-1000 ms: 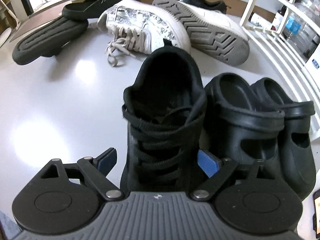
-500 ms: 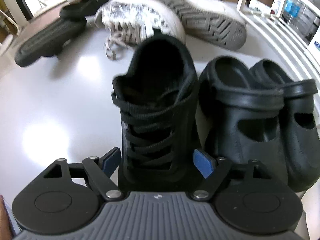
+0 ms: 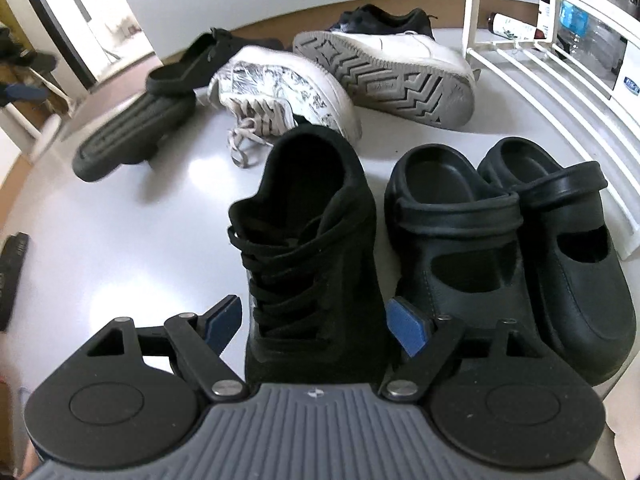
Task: Organize scattered shoes
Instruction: 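Move the left tool to the black sneaker by the wall and close on it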
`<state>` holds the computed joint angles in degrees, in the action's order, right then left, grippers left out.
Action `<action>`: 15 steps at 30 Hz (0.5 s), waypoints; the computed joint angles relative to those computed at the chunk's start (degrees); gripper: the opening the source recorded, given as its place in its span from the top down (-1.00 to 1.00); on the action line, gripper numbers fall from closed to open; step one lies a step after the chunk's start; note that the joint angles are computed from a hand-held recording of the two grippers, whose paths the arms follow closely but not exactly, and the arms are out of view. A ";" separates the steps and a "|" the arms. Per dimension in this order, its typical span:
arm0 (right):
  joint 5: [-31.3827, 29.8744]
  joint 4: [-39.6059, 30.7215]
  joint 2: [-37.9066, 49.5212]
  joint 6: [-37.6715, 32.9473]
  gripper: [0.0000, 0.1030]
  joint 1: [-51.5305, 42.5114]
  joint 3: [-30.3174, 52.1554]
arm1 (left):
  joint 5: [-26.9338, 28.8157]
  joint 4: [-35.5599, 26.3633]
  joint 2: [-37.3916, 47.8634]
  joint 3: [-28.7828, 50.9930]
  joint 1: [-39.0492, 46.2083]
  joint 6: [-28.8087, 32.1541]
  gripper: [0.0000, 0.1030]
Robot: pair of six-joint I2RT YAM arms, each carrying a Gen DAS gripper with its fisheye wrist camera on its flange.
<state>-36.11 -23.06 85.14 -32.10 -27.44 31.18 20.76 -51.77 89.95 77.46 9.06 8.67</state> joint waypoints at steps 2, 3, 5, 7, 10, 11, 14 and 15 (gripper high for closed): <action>-1.53 -1.43 0.16 -1.98 -0.63 -1.91 0.94 | -0.55 -0.97 1.76 3.71 -1.71 -0.83 -0.58; -2.43 -2.45 0.45 -3.09 -0.63 -3.01 1.60 | -1.00 -1.62 3.09 6.05 -2.84 -1.61 -0.58; -4.27 -4.52 1.55 -5.29 -0.63 -5.47 3.11 | -1.59 -2.66 5.90 10.44 -4.85 -3.53 -0.58; -5.48 -5.80 2.50 -7.00 -0.63 -7.31 4.21 | -2.69 -3.74 10.19 16.79 -8.04 -6.01 -0.58; -7.22 -7.86 4.31 -9.66 -0.63 -10.60 6.25 | -2.95 -4.41 14.79 23.13 -10.86 -7.45 -0.56; -7.47 -8.30 4.86 -10.20 -0.63 -11.48 6.79 | -2.72 -4.88 16.25 25.03 -11.42 -7.65 -0.54; -7.68 -9.16 6.69 -11.00 -0.63 -13.62 8.32 | -3.57 -7.01 23.82 34.69 -14.53 -9.09 -0.53; -7.64 -9.44 7.58 -11.14 -0.63 -14.32 9.02 | -4.79 -7.12 27.70 39.44 -16.31 -9.32 -0.51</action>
